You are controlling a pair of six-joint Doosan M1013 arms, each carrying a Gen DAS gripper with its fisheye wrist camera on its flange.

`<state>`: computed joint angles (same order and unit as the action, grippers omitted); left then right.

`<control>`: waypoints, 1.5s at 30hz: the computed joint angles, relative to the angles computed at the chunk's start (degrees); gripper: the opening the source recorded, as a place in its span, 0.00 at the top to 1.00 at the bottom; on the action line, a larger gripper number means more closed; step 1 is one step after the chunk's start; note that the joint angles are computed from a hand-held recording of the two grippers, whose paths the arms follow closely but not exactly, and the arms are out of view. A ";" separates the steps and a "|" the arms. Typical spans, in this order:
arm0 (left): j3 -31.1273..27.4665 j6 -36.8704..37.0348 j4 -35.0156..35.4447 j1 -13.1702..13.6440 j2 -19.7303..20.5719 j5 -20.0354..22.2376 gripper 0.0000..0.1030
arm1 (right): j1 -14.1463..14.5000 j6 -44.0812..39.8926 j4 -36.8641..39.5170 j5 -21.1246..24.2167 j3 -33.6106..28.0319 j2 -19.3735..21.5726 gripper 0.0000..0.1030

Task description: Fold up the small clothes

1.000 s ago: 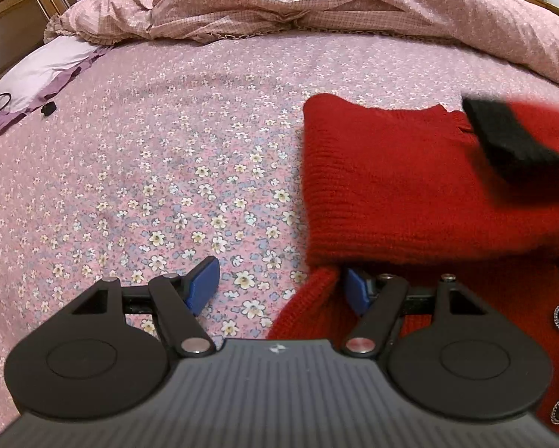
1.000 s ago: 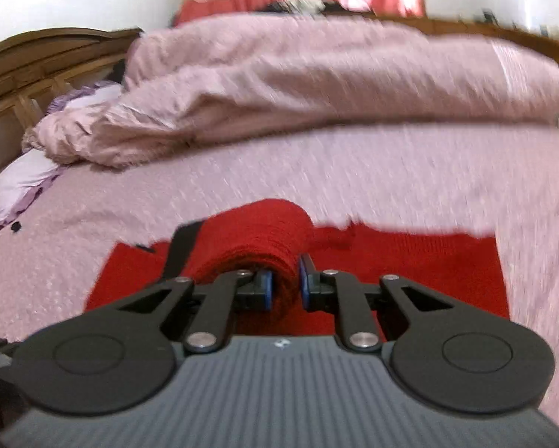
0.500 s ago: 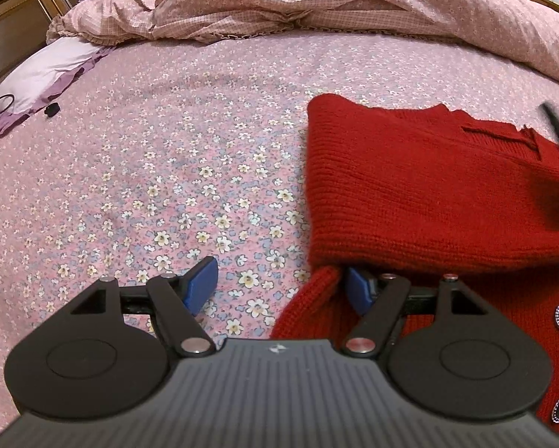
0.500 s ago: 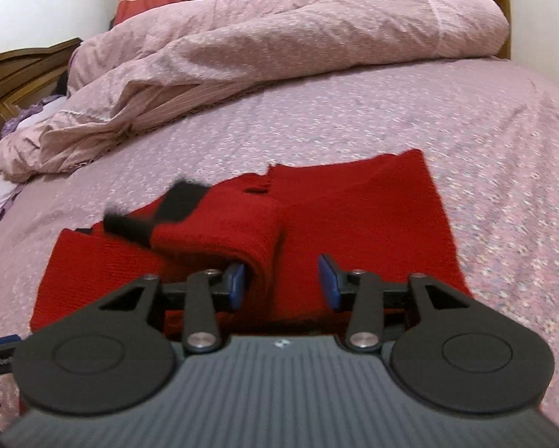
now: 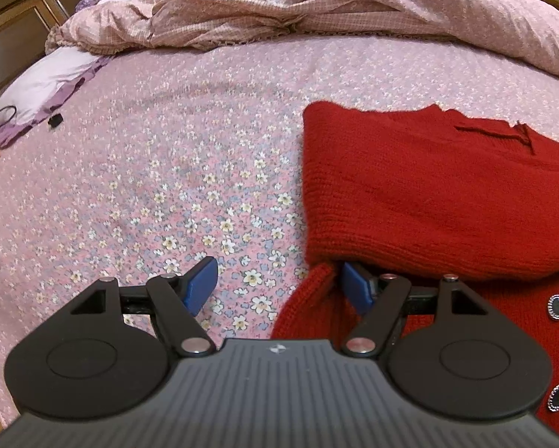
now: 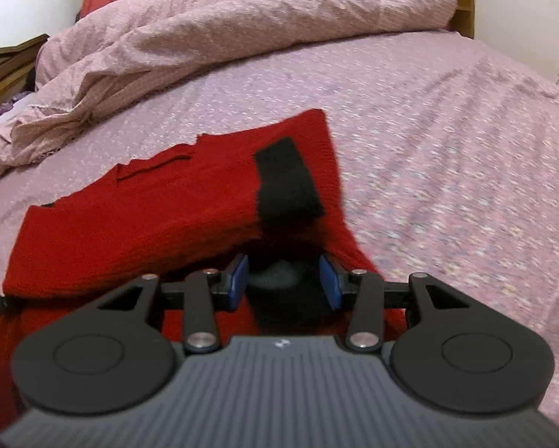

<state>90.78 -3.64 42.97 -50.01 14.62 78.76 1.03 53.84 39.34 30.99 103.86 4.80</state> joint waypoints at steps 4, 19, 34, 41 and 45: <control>-0.91 1.35 1.05 -0.52 -0.14 1.01 0.26 | -1.33 -3.39 3.95 0.27 -0.74 -0.09 0.57; -2.11 2.39 3.05 0.21 -0.81 -4.36 0.26 | -0.12 -9.95 7.34 2.82 -9.92 8.09 0.57; -1.34 3.23 7.72 2.48 0.30 -13.30 0.28 | 0.38 -23.91 13.29 2.15 -9.90 7.52 0.89; -3.12 6.94 9.78 4.16 2.84 -14.33 0.29 | 2.47 -22.01 10.37 -7.31 -10.34 7.40 0.89; -4.80 10.57 7.23 5.87 5.23 -11.92 0.28 | 3.17 -7.32 -4.67 -2.78 -13.05 10.07 0.88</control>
